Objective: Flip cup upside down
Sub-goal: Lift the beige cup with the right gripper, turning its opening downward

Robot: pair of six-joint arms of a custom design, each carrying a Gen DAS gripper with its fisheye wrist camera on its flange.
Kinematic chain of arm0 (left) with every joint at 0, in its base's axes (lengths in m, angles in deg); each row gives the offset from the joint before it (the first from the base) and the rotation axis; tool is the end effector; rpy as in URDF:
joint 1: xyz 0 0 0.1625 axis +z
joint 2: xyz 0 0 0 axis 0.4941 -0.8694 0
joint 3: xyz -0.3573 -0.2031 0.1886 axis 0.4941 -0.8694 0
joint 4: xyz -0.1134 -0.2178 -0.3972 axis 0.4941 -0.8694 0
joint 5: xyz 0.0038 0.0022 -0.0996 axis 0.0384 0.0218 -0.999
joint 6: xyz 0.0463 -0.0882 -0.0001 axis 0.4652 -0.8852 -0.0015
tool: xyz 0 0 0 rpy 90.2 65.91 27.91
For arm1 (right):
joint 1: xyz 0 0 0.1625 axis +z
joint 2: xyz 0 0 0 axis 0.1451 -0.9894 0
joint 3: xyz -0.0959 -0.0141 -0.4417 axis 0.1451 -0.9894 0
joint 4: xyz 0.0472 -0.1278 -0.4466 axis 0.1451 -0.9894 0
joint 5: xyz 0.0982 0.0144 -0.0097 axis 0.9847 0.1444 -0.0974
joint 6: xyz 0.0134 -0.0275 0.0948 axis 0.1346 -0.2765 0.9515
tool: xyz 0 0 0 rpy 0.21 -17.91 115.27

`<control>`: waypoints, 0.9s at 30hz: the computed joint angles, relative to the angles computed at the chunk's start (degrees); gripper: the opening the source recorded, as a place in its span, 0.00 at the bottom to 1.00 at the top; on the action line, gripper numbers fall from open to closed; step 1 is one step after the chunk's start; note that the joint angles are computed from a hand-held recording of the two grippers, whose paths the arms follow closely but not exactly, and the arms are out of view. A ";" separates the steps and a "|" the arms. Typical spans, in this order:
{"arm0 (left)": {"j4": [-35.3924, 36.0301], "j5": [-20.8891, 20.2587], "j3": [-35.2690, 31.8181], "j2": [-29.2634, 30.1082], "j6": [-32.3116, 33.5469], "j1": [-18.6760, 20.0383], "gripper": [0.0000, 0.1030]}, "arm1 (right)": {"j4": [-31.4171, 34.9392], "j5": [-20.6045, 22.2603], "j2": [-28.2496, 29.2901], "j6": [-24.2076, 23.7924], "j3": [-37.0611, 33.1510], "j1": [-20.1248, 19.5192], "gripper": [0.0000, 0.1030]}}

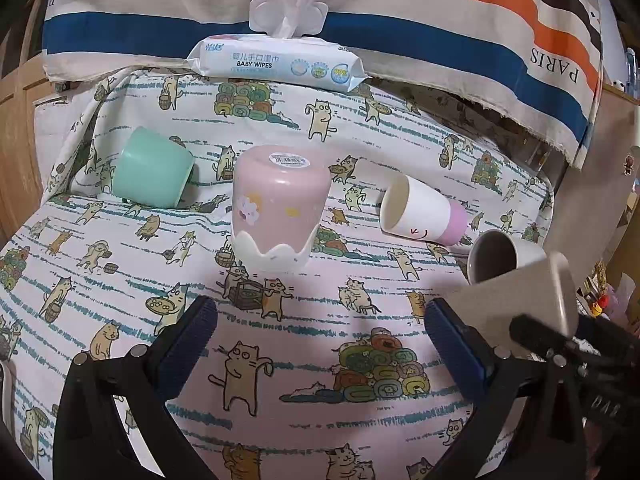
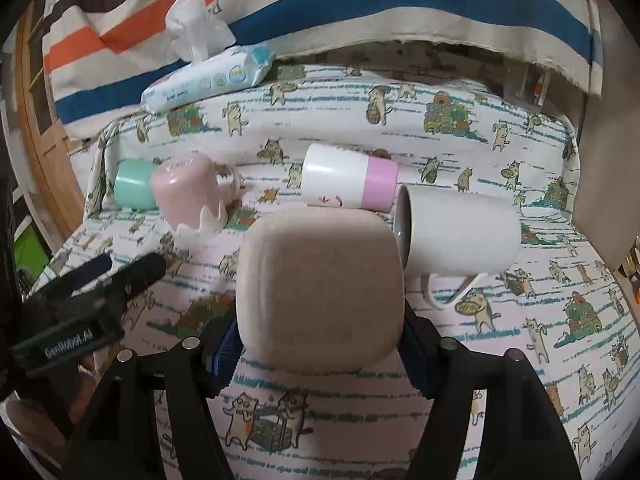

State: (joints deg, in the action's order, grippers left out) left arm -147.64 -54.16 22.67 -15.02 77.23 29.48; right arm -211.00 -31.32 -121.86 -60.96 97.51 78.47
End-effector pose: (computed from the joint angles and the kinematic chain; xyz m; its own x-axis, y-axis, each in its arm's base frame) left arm -0.1543 -0.6360 0.0502 -0.8464 0.1078 -0.5215 0.4823 0.5703 -0.6649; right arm 0.0744 -0.6204 0.0998 -0.7156 -0.1355 0.6853 -0.6340 0.5379 -0.5556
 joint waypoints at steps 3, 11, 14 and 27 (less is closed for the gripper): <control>0.02 -0.03 -0.02 0.02 0.13 0.03 1.00 | 0.48 -0.05 -0.16 0.49 -0.45 0.20 0.67; -0.45 0.17 0.05 0.19 0.52 -0.16 1.00 | -0.63 0.41 -0.09 -0.27 -0.92 0.91 0.67; -0.53 0.19 0.06 0.20 0.49 -0.19 1.00 | -1.04 0.51 0.09 -0.47 -1.29 1.24 0.67; -0.37 0.26 0.05 0.17 0.42 -0.24 1.00 | -4.58 3.29 1.90 0.23 -3.25 0.55 0.67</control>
State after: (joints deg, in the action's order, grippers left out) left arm -148.01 -53.91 22.72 -14.85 77.65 29.24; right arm -215.58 -28.03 -119.96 -60.73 94.26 79.03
